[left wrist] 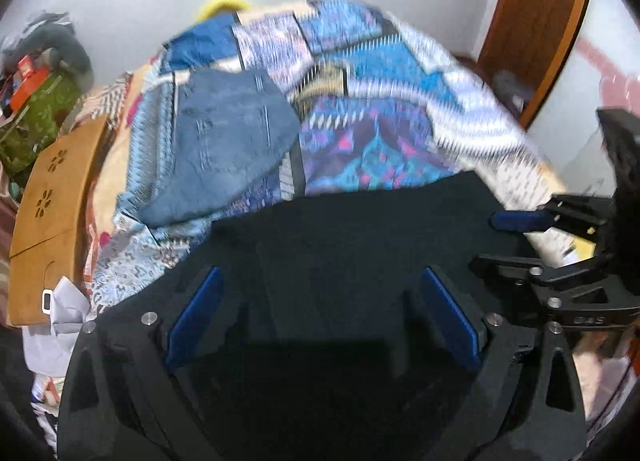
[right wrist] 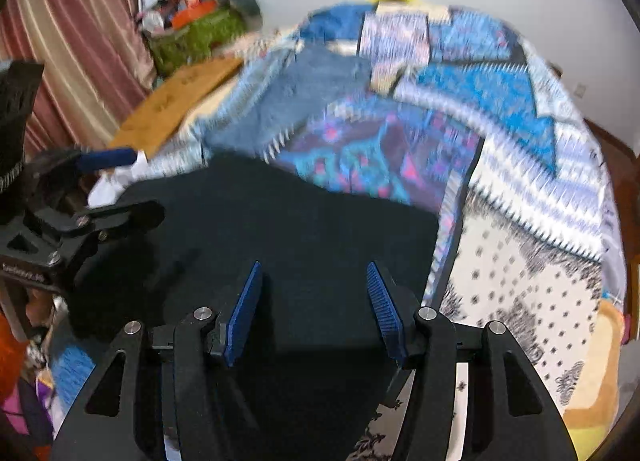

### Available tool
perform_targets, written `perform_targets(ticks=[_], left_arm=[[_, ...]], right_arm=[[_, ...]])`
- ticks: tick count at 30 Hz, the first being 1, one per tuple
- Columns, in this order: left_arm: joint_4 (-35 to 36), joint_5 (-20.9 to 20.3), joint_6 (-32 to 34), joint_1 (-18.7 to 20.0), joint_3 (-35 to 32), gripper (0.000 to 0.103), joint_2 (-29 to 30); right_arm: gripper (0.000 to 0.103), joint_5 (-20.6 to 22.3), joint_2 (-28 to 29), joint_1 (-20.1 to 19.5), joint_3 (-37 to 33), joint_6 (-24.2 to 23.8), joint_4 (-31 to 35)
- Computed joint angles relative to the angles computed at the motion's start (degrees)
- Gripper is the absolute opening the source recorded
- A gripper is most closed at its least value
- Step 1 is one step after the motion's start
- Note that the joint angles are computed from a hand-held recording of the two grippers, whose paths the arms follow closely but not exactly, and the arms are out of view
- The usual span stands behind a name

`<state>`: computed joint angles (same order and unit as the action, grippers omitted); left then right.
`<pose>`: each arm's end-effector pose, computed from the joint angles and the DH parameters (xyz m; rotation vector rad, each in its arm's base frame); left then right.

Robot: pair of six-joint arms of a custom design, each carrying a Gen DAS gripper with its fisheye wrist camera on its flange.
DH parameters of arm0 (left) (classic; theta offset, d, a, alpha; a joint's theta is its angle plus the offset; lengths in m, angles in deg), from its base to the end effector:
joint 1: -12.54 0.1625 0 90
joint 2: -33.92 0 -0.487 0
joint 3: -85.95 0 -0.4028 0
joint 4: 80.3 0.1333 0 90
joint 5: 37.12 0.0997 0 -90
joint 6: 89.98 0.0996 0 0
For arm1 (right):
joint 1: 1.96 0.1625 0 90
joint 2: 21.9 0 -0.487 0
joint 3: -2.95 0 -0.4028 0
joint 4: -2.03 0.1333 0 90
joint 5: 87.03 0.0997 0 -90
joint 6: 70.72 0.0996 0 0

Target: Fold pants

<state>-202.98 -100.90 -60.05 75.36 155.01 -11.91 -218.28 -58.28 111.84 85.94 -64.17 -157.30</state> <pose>-0.2180 -0.8127 0.2812 1.2326 2.3727 -0.2060 0.3805 -0.6952 0.1281 0.1846 -2.4541 0.7176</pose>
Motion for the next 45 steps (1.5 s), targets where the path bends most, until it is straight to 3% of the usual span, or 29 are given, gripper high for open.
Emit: perform_targets(ticks=[2,6,13,17,19,23,29,37,42,45], left_arm=[[1.4,2.7,0.2,0.2,0.4,0.100,0.7],[2.0,0.9,-0.1,1.3,1.0,0.100,0.0],[-2.3,2.0,1.5,1.4,5.5,0.100,-3.1],[-4.8,2.4,2.1,1.5,8.5,0.100,-5.1],[-5.7,2.5,1.9,1.6,9.7,0.100,-6.0],[-8.4,3.3,2.1,1.8,12.6,0.100,-8.2],[-8.9,2.6,0.1,2.0,14.3,0.100,-10.9],[-17.0,1.8,-1.8,1.9,16.0,0.100,-15.4],[-14.4,-0.7,-8.5,4.1,12.1,0.100,-16.9],[-12.0,0.0,-11.3,5.5,10.4,0.100,-17.1]], right_arm=[[0.054,0.6,-0.3,-0.2,1.2,-1.0,-1.6],[0.056,0.8,-0.9,0.1,2.4,-1.1,-1.9],[0.058,-0.4,-1.8,0.7,5.5,0.6,-5.1],[0.067,-3.3,-1.8,1.7,6.5,1.3,-4.9],[0.071,-4.2,-2.1,2.1,7.4,3.0,-3.9],[0.071,-2.4,-4.0,2.1,10.7,6.5,-5.5],[0.071,-4.6,-4.6,3.5,11.3,9.1,-4.0],[0.071,-5.3,-2.5,6.6,7.0,3.1,-9.1],[0.071,-2.9,1.5,8.3,0.5,-3.1,-11.1],[0.071,-1.9,4.2,8.4,-3.4,-5.6,-9.5]])
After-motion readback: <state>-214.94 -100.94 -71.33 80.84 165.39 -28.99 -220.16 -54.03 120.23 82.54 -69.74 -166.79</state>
